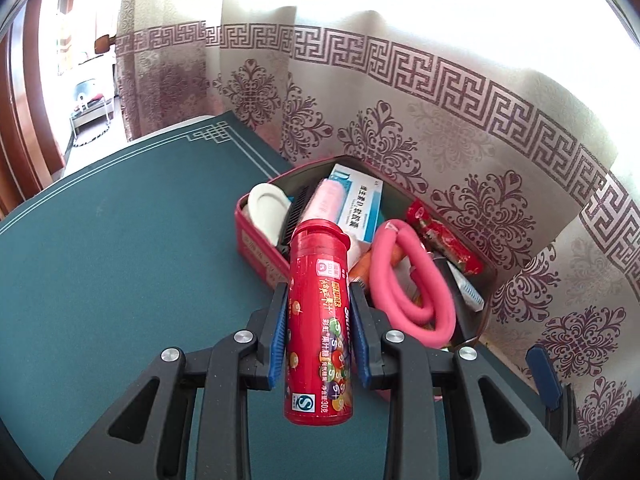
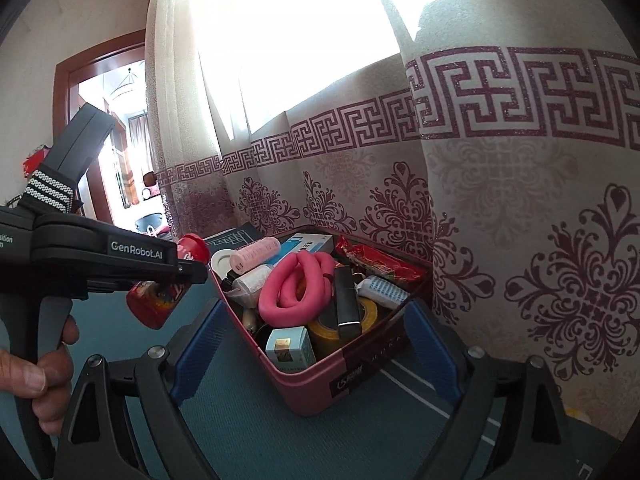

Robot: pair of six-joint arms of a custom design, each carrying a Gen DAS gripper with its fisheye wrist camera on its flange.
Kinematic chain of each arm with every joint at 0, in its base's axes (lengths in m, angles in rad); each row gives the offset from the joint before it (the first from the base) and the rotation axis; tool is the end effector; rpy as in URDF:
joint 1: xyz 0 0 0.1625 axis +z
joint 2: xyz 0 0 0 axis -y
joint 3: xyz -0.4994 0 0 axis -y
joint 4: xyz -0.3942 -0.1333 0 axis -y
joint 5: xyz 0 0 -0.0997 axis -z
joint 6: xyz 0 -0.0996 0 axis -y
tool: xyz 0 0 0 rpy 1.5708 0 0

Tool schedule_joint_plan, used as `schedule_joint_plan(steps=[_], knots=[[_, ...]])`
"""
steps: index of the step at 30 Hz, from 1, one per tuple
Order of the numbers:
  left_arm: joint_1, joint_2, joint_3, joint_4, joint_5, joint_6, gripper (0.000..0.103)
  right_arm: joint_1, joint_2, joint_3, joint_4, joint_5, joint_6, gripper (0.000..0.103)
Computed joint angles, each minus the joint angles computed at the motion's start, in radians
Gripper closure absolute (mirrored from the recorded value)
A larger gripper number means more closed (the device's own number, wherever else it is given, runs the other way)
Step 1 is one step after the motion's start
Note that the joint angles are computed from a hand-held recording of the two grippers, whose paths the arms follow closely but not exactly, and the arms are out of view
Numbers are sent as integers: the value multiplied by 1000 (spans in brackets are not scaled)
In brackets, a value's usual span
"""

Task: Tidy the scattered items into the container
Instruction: 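Carry the red candy tube into the red tin and open the left tool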

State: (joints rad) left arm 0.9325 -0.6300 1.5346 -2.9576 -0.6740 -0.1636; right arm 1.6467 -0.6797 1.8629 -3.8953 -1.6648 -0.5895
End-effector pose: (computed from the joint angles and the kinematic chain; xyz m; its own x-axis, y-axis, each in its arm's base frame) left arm -0.2858 -0.7396 0.1380 -0.7935 -0.0361 -0.6075 0.4040 0.7152 -0.5703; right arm 0.1743 -0.6578 0.1608 -0.8130 -0.2229 0.5379 -0.5817 0.3505 -0.7340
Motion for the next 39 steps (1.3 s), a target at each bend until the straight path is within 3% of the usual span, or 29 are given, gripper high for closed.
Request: schedule_joint_plan(steps=[15, 20, 25, 29, 32, 35, 39], knots=[[45, 177, -345, 211, -53, 86, 72, -24, -24, 7, 61, 42, 73, 11], [60, 217, -417, 248, -31, 81, 72, -24, -25, 12, 58, 48, 66, 11], [69, 211, -413, 245, -63, 67, 72, -24, -25, 9, 60, 48, 71, 11], [60, 181, -379, 257, -68, 33, 53, -26, -26, 10, 58, 49, 70, 11], [47, 151, -328, 200, -67, 30, 45, -27, -20, 6, 52, 49, 66, 11], [30, 121, -272, 132, -36, 47, 43, -28, -17, 3, 47, 46, 66, 10], [-9, 92, -172, -2, 82, 104, 41, -31, -11, 2, 27, 45, 71, 1]])
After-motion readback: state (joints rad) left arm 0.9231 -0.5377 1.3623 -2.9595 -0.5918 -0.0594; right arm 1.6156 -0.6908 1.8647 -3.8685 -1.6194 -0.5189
